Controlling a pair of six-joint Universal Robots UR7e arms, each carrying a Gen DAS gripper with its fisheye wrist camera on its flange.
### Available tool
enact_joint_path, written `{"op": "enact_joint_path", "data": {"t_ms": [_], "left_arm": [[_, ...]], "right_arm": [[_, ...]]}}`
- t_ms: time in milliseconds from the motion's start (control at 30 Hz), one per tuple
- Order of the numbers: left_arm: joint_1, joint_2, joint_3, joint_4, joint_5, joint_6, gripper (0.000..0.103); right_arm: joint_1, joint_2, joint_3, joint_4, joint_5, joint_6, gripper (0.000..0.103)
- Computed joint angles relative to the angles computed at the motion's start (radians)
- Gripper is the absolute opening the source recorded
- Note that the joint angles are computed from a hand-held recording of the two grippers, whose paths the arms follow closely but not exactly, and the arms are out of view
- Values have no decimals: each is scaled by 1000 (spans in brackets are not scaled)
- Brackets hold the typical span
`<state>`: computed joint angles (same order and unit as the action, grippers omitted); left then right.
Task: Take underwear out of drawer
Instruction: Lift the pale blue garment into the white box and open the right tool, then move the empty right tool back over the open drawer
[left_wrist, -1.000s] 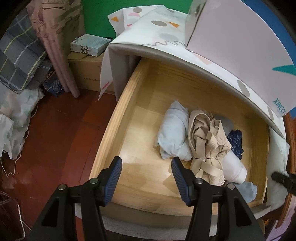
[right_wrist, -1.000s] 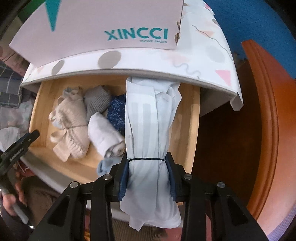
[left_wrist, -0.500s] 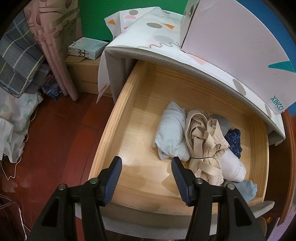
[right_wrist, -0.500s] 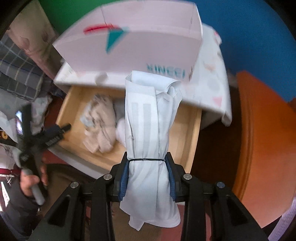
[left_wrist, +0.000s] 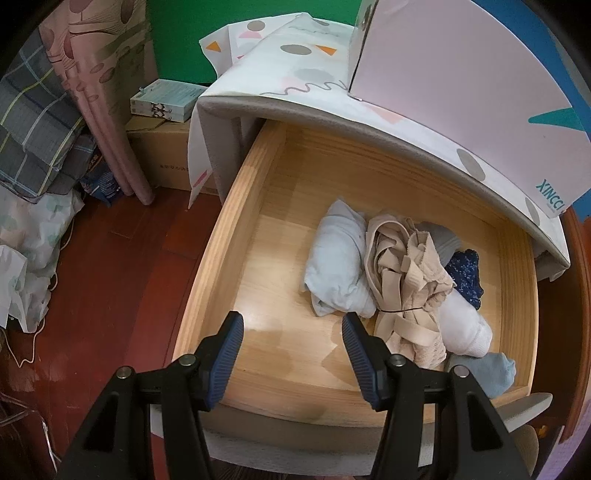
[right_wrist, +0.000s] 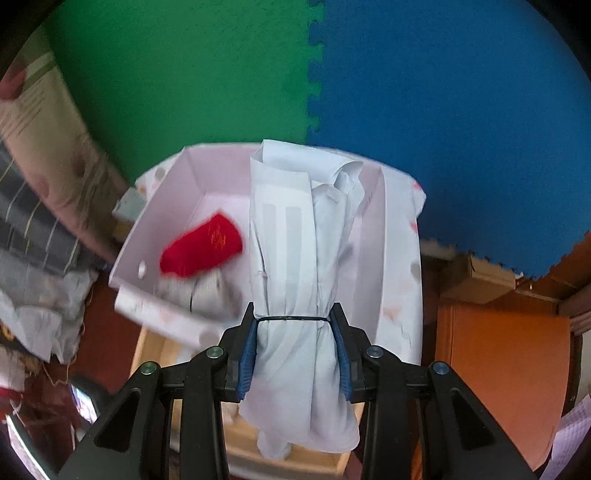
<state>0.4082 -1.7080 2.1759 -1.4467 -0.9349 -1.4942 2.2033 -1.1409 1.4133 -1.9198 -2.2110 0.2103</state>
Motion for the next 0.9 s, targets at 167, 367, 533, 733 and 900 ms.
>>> {"op": "enact_joint_path", "data": {"t_ms": [167, 367, 533, 733, 900], "left_arm": [[4, 2, 0, -9, 0, 7, 57], [7, 4, 1, -27, -1, 20, 57], [2, 23, -2, -32, 0, 49, 57], [14, 17, 1, -45, -9, 47, 57], [19, 18, 1, -47, -16, 50, 57]], "right_arm": [[-39, 117, -115, 31, -26, 4, 35], [-97, 192, -129, 51, -20, 19, 36], [-126, 208, -98, 74, -2, 28, 41], [-110, 166, -47, 22, -11, 23, 56], [-69, 90, -5, 31, -11, 3, 66]]}}
